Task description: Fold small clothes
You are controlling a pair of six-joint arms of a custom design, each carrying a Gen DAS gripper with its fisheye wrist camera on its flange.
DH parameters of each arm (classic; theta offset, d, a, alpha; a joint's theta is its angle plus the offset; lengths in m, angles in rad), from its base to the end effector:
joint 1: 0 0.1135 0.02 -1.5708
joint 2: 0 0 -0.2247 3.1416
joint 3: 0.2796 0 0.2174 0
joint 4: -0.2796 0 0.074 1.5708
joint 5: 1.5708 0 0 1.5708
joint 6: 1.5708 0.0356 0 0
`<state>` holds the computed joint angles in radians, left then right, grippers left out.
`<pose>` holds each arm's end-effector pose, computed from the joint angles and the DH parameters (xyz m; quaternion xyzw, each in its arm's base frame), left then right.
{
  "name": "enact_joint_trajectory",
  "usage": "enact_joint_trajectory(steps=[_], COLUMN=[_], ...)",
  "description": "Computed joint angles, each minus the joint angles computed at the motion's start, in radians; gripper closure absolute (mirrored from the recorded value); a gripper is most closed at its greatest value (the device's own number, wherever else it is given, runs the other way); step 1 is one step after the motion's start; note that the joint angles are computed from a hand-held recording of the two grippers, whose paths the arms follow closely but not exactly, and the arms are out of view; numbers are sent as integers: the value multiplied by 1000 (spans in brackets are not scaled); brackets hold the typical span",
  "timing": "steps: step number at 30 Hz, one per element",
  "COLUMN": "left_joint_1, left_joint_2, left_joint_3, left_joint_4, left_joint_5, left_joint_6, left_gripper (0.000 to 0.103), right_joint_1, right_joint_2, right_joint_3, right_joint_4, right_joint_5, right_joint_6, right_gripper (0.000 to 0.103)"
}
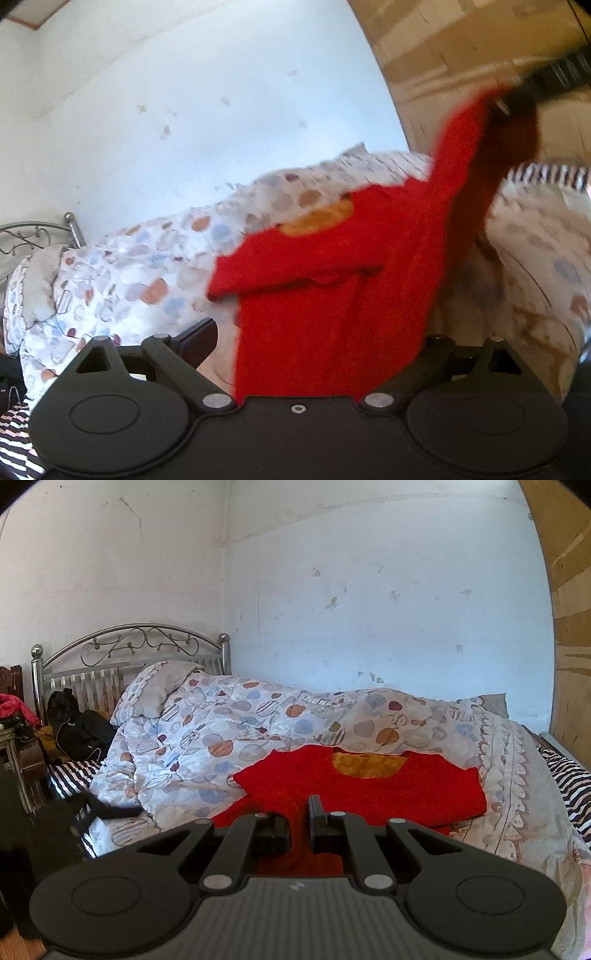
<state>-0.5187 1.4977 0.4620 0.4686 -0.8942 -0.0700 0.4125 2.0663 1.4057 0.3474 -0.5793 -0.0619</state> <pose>0.2248 -0.0963 0.1367 -0.0269 0.8170 0.2369 0.5251 0.3837 0.1892 0.1984 -0.3454 0.7139 0.3258 0.5148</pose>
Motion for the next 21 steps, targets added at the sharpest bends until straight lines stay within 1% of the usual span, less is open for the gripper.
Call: enact_joint_trajectory(steps=[3, 4, 7, 9, 11, 13, 18, 20, 21], left_joint_1=[63, 76, 105, 110, 75, 58, 30, 21, 19], left_joint_2=[-124, -141, -148, -159, -164, -138, -56, -25, -10], left_joint_3=[-37, -42, -38, -52, -71, -85, -94, -99, -105], left_joint_4=[-50, -58, -75, -80, -80, -63, -89, -91, -83], left_joint_5=[68, 83, 114, 137, 122, 116, 121, 131, 136], left_joint_6=[9, 6, 6, -15, -46, -71, -196, -229, -236], left_gripper=[7, 7, 7, 7, 7, 6, 7, 7, 13], right_joint_1=[-6, -5, 4, 8, 9, 11, 17, 20, 21], right_joint_2=[24, 31, 43, 44, 50, 51, 62, 66, 66], right_joint_3=[34, 44, 63, 72, 90, 100, 139, 152, 152], right_joint_4=[-2, -4, -12, -18, -29, -31, -47, -55, -58], right_joint_5=[-24, -27, -21, -14, -14, -12, -13, -13, -13], right_joint_6=[51, 60, 59, 56, 64, 76, 95, 93, 90], right_gripper=[93, 93, 93, 93, 93, 93, 93, 93, 93])
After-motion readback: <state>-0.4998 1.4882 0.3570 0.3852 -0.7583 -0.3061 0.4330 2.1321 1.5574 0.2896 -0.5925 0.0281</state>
